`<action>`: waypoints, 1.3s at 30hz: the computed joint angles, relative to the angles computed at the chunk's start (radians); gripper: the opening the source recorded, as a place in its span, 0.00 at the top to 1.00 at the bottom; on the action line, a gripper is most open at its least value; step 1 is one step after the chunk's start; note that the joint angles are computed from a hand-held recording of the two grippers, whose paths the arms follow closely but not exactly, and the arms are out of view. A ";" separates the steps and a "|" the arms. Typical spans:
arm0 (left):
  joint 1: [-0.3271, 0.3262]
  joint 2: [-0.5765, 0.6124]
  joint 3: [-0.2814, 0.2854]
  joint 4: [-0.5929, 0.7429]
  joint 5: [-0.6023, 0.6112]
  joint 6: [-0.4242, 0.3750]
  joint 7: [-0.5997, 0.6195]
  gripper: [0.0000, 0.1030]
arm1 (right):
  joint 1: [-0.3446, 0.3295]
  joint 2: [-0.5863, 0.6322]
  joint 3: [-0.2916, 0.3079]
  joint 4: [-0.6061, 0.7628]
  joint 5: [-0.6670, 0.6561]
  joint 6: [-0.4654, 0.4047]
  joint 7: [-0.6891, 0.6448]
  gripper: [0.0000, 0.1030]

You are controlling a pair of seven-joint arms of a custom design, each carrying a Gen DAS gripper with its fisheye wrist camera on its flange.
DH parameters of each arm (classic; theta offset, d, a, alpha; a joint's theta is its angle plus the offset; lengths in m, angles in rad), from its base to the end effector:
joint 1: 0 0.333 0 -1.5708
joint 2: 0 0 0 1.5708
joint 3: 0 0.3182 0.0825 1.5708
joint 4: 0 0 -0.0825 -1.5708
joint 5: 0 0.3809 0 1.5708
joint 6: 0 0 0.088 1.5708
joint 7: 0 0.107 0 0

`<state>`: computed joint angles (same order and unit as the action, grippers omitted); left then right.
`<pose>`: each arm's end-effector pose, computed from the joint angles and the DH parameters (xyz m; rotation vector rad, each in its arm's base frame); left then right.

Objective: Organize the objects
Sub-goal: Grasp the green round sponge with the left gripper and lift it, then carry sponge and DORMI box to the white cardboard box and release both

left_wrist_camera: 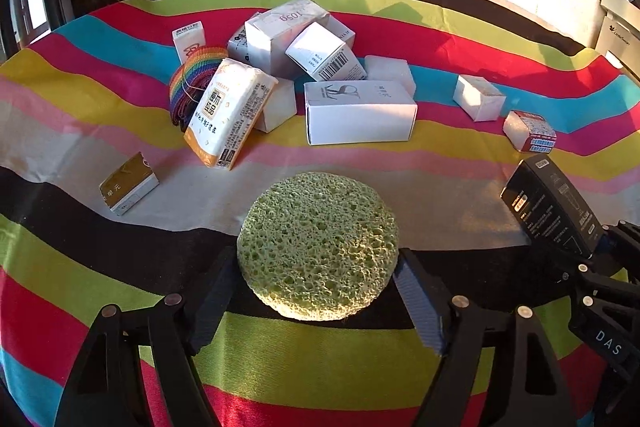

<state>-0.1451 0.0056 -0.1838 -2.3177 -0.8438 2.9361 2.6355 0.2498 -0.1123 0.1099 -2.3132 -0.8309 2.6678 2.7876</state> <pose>0.5242 -0.1281 0.3980 -1.2295 2.3717 -0.8391 0.4823 0.2056 0.4363 -1.6651 2.0160 -0.7425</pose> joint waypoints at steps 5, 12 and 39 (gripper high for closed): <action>0.007 0.011 0.004 0.009 0.036 -0.007 -0.053 0.24 | 0.000 0.006 -0.002 0.007 0.004 -0.004 -0.002 0.58; 0.013 0.010 0.002 0.004 0.064 0.001 -0.092 0.24 | -0.001 0.004 -0.002 0.003 0.003 0.001 0.001 0.58; 0.057 -0.353 0.197 -0.275 -0.369 -0.252 0.372 0.24 | 0.097 -0.096 0.108 -0.030 -0.021 -0.054 0.102 0.58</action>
